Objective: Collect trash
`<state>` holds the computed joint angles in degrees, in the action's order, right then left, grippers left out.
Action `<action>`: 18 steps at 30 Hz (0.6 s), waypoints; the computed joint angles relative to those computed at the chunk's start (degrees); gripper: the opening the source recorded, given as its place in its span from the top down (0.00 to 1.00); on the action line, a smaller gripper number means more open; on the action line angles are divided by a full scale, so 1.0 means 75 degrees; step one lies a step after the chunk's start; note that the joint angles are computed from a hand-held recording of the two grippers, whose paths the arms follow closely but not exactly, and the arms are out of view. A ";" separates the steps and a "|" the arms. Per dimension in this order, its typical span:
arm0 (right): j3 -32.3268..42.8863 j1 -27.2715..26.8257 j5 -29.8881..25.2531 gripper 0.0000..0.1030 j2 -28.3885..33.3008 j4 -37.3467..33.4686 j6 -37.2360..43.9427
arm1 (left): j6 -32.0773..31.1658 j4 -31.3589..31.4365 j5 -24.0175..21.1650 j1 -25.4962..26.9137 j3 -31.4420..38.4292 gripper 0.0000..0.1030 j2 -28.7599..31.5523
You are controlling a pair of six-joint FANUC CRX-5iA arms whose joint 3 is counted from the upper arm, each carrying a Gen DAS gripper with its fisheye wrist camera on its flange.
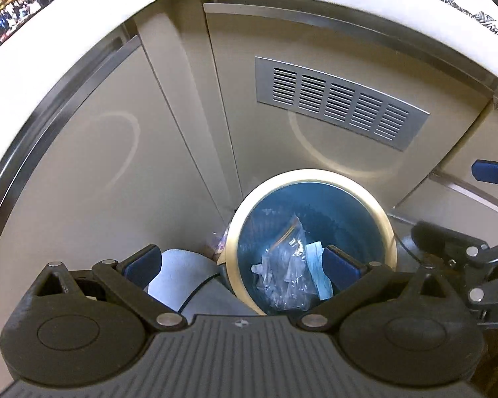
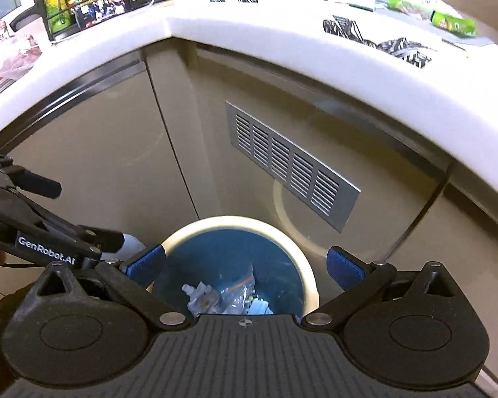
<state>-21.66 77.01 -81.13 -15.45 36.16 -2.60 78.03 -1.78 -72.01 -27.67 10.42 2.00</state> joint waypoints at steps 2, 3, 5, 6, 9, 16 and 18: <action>0.0042 0.0003 -0.0050 0.00 0.0042 0.0012 0.0096 | 0.0059 0.0036 0.0291 0.0047 -0.0174 0.00 -0.0165; 0.0056 0.0016 -0.0050 0.00 0.0036 0.0069 0.0121 | 0.0075 0.0080 0.0453 0.0084 -0.0253 0.00 -0.0250; -0.0077 0.0201 -0.0085 0.00 -0.0135 0.0384 -0.0047 | 0.0182 0.0047 0.0658 0.0099 -0.0358 0.00 -0.0410; -0.0199 0.0299 -0.0046 0.00 -0.0228 0.0664 -0.0175 | 0.0227 0.0023 0.0693 0.0094 -0.0367 0.00 -0.0456; -0.0746 0.0643 0.0170 0.00 -0.0563 0.1626 -0.0575 | 0.0290 -0.0144 0.0641 0.0014 -0.0274 0.00 -0.0465; -0.0267 0.0531 -0.0042 0.00 -0.0268 0.0751 0.0271 | 0.0435 -0.0325 0.0616 -0.0060 -0.0236 0.00 -0.0552; -0.0348 0.0525 0.0056 0.00 -0.0319 0.0902 0.0135 | 0.0426 -0.0302 0.0639 -0.0040 -0.0251 0.00 -0.0555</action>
